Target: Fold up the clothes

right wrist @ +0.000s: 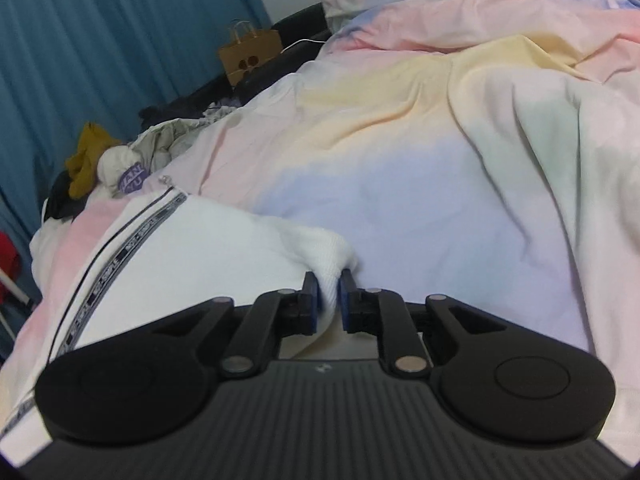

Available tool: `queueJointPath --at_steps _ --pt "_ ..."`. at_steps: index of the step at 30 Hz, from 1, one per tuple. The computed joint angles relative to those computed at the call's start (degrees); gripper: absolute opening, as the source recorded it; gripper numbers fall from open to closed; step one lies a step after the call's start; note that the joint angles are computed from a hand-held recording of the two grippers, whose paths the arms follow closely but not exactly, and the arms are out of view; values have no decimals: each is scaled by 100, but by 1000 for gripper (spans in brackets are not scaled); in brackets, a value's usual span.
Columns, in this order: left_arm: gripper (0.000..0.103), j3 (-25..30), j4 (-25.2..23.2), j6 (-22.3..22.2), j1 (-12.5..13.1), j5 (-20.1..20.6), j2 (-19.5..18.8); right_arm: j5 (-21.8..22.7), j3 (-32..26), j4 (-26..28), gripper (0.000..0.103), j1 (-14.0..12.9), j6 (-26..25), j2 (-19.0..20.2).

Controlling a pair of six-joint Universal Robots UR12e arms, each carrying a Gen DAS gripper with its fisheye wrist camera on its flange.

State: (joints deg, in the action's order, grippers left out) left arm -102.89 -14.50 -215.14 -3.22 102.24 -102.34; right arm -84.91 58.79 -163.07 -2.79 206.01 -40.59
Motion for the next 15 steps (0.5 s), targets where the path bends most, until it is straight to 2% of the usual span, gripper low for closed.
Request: queueJointPath --at_steps 9,15 --pt "95 -107 12 -56 -2 49 165 478 937 -99 15 -98 353 -784" --pt "95 -253 142 -44 -61 116 326 351 1563 -32 15 -155 523 -1286"
